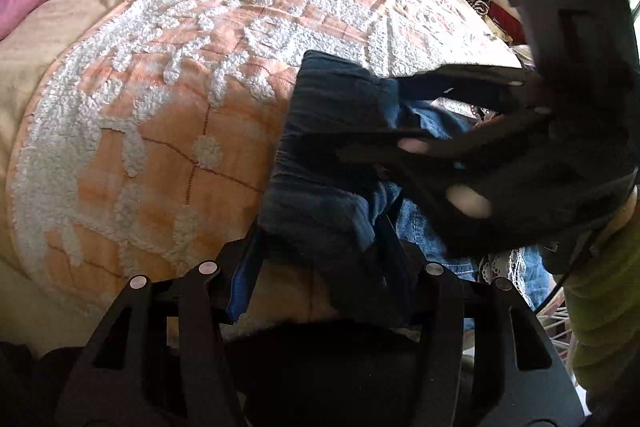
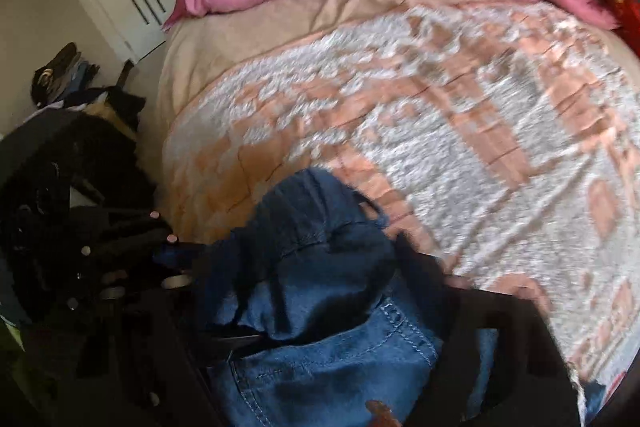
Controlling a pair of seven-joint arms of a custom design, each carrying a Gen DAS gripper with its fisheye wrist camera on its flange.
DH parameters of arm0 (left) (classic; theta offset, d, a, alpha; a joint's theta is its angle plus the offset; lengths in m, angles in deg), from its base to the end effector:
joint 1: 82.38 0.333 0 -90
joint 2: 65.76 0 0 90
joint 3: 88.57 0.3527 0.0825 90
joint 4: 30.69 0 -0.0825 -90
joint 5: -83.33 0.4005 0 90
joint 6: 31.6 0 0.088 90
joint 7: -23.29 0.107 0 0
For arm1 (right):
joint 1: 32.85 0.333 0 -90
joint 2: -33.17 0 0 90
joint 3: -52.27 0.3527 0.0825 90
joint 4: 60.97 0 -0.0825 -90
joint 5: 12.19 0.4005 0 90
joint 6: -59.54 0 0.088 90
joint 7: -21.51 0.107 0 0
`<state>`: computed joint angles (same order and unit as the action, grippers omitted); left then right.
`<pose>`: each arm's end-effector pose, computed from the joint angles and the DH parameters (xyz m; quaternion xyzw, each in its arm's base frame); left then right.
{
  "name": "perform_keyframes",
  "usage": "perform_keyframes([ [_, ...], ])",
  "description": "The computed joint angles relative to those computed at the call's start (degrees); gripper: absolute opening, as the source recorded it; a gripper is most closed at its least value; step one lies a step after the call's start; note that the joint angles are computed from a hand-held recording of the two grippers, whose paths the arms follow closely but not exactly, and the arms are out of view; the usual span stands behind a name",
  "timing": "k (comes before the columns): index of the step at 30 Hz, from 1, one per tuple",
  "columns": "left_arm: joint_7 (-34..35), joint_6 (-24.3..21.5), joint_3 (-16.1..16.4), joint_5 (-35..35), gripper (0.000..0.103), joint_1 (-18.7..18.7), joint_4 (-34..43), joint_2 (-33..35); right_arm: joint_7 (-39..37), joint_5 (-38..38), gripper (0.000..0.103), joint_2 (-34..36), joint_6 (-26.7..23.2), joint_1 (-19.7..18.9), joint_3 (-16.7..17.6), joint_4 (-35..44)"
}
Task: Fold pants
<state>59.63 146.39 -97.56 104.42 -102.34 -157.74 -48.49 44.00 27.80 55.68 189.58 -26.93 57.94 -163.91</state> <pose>0.5231 -0.3194 0.3281 -0.7053 0.6456 -0.2871 0.0572 0.6692 0.1472 0.3691 -0.9084 0.3009 0.0504 0.2859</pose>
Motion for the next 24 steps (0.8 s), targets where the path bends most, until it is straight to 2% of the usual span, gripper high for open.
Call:
perform_keyframes([
  [4,0.58,0.91,-0.65,-0.56,0.047,0.75,-0.34,-0.07,-2.00,3.49,0.033,-0.78,-3.37,-2.41,0.21,0.06],
  [6,0.59,2.43,-1.33,-1.27,0.059,1.35,-0.94,-0.30,-4.09,6.26,0.030,-1.99,-5.20,-3.84,0.12,-0.63],
  [8,1.44,4.30,-4.01,-2.86,0.070,3.48,-1.67,-0.50,-6.46,9.74,0.030,-3.56,-7.56,-5.39,-0.26,-1.59],
  [11,4.89,7.45,-14.03,-5.63,0.077,12.13,-2.12,0.61,-9.97,14.85,0.030,-5.93,-11.33,-7.59,-1.52,-3.04],
  [13,5.77,9.38,-18.39,-5.53,0.080,15.72,-1.86,1.50,-11.34,17.22,0.030,-7.12,-13.73,-8.68,-2.68,-3.74],
  [16,5.92,9.81,-24.43,-4.10,0.087,20.74,-0.29,3.89,-13.12,19.80,0.030,-8.65,-15.52,-9.85,-4.33,-5.04],
  [17,6.06,9.48,-29.09,-3.22,0.089,24.79,0.71,6.14,-13.51,20.38,0.030,-9.16,-15.74,-10.09,-4.80,-5.53],
  [19,6.53,9.26,-34.55,-2.02,0.089,29.05,2.48,9.94,-14.55,21.54,0.030,-9.90,-16.09,-10.71,-5.70,-6.38],
  [21,6.86,9.68,-35.93,-1.08,0.088,29.53,3.91,11.94,-14.94,22.57,0.030,-10.10,-16.53,-11.12,-6.29,-6.87],
  [22,6.84,9.94,-35.81,-0.75,0.087,28.99,4.52,12.40,-15.11,23.29,0.034,-10.36,-16.52,-11.44,-6.62,-7.29],
  [24,7.25,11.35,-36.37,0.80,0.060,28.32,5.80,13.61,-15.19,24.62,0.039,-10.71,-16.17,-11.90,-7.12,-7.99],
])
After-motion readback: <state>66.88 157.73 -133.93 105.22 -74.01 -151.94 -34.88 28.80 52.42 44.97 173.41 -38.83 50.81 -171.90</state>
